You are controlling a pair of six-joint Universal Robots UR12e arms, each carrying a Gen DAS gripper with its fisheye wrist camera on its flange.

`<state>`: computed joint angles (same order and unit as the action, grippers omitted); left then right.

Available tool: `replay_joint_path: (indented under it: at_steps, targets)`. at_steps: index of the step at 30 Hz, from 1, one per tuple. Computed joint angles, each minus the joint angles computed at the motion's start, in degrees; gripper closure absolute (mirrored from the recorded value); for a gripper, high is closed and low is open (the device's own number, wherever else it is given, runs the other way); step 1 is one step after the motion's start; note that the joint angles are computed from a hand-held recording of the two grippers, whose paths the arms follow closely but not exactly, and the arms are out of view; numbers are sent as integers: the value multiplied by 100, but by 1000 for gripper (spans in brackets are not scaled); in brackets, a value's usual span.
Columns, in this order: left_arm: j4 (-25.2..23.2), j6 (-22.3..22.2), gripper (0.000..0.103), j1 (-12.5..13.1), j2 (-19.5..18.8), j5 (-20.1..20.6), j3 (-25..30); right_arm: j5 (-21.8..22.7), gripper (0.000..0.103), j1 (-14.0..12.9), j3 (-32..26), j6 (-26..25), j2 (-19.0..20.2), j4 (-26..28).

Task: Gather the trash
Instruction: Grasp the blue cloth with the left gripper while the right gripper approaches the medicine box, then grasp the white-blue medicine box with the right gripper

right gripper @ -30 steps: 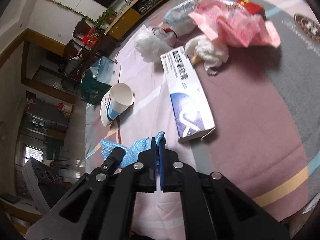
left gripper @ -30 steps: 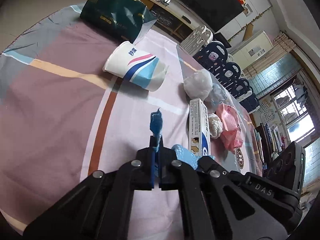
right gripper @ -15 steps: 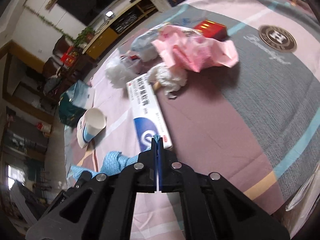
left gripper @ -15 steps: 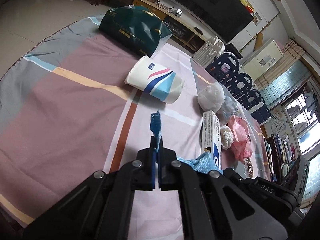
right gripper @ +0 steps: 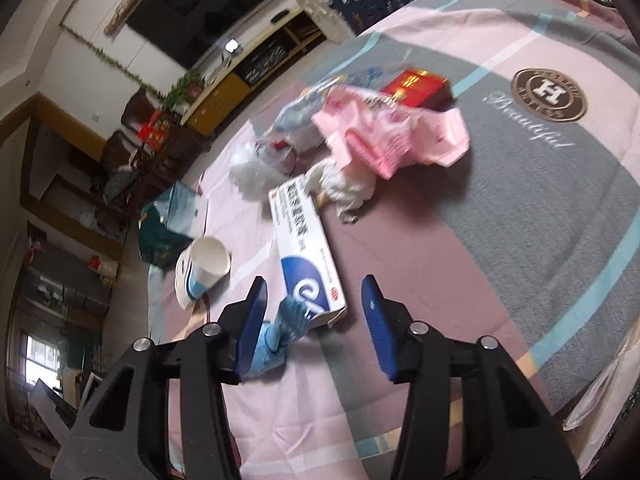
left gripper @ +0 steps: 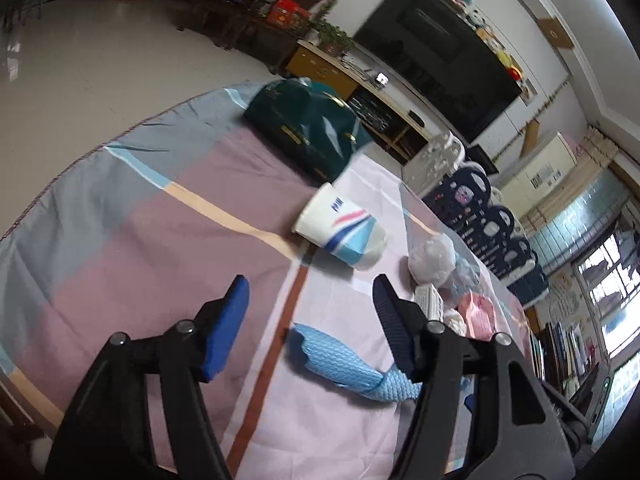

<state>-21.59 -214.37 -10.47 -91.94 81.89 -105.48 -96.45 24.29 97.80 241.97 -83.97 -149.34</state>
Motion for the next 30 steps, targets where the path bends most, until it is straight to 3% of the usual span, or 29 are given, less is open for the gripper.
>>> replay_joint_path:
  at_steps: [2, 5, 8, 10, 13, 15, 17, 19, 24, 27, 30]
  targets:
    - [-90, 705, 34, -85, -102, -456, 141, -149, 52, -16, 80, 303, -54, -12]
    - [-485, 1789, 32, -313, -256, -740, 404, -222, 51, -67, 217, 695, -140, -50]
    - [-1170, 2397, 30, -427, -406, -1041, 655, -424, 51, -60, 315, 893, -231, -60]
    - [-1672, 2655, 30, -511, -503, -982, 813, -540, 51, -58, 372, 1040, -279, -55]
    - [-2015, 2830, 31, -536, -587, -978, 919, -343, 51, -115, 407, 1144, -283, -41]
    - [-2151, 2729, 58, -529, -609, -840, 921, -331, 51, -109, 378, 1086, -263, -28]
    - [-2032, 2418, 67, -398, -581, -1100, 836, -320, 51, -89, 318, 939, -223, -4]
    - [-1718, 2079, 69, -335, -498, -945, 714, -307, 51, -68, 228, 754, -168, 70]
    - [-492, 922, 70, -270, -203, 369, 298, -546, 51, 95, -451, -292, 227, 957]
    - [-441, 591, 69, -227, -131, 736, 227, -800, 52, 247, -1034, -1245, 631, 1561]
    - [-507, 565, 69, -215, -120, 813, 229, -845, 52, 292, -1414, -1650, 898, 2169]
